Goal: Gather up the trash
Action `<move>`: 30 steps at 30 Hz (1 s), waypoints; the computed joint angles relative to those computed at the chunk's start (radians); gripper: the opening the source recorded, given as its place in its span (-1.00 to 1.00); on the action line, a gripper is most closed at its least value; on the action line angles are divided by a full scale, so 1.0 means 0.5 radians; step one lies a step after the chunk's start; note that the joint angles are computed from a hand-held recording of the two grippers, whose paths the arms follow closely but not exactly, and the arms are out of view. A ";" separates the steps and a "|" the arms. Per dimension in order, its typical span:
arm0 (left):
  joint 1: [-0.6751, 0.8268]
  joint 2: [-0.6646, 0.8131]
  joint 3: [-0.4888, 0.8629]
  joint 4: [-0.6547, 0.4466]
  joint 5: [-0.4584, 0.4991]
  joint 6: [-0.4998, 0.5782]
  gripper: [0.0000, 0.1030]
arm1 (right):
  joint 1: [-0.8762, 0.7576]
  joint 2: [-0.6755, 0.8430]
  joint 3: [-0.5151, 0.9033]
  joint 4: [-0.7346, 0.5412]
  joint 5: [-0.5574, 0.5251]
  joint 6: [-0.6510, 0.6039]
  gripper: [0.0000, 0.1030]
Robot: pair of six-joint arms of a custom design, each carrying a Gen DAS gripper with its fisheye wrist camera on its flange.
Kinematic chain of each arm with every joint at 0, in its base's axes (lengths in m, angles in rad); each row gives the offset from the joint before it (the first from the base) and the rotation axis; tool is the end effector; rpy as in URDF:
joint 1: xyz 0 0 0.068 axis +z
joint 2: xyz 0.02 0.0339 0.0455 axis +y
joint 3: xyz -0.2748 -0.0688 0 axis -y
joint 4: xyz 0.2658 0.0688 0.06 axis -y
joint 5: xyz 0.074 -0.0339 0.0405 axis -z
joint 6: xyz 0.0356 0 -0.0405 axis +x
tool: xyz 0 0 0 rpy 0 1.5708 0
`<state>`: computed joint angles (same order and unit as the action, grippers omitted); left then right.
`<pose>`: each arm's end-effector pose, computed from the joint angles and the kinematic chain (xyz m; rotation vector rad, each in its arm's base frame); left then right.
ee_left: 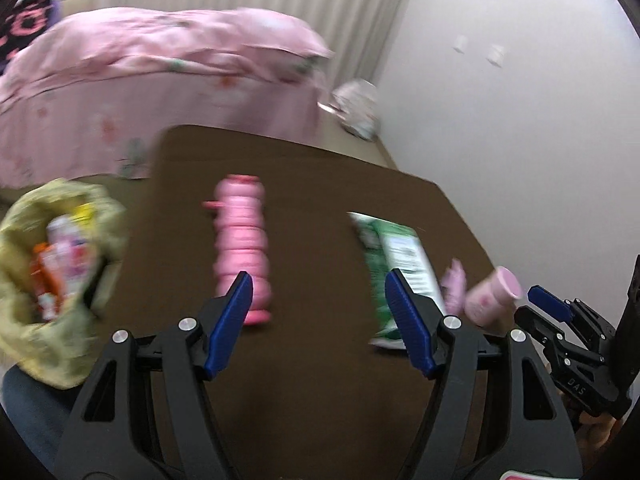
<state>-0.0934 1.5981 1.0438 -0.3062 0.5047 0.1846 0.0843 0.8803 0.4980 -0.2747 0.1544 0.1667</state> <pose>0.3505 -0.0501 0.2196 0.5493 2.3012 -0.5668 0.2002 0.0114 0.2152 0.1756 2.2119 -0.0337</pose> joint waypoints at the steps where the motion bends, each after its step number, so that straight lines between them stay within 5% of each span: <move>1: -0.071 0.013 0.008 0.009 -0.023 -0.005 0.26 | -0.103 -0.116 -0.061 -0.029 -0.041 -0.011 -0.16; 9: -0.733 0.165 0.049 0.198 -0.529 0.118 0.26 | -0.652 -0.481 -0.282 -0.118 -0.386 -0.117 -0.15; 14: -0.886 0.403 0.248 0.035 -0.527 0.340 0.26 | -0.976 -0.609 -0.380 -0.186 -0.608 -0.197 -0.15; 20: -0.998 0.571 0.324 -0.037 -0.745 0.549 -0.29 | -1.212 -0.617 -0.428 -0.209 -0.815 -0.226 -0.15; 22: -0.971 0.603 0.351 -0.079 -0.730 0.518 -0.64 | -1.184 -0.603 -0.431 -0.191 -0.802 -0.209 -0.15; 30: -0.766 0.269 0.144 -0.052 -0.451 0.390 -0.65 | -0.937 -0.571 -0.408 -0.146 -0.675 -0.112 -0.15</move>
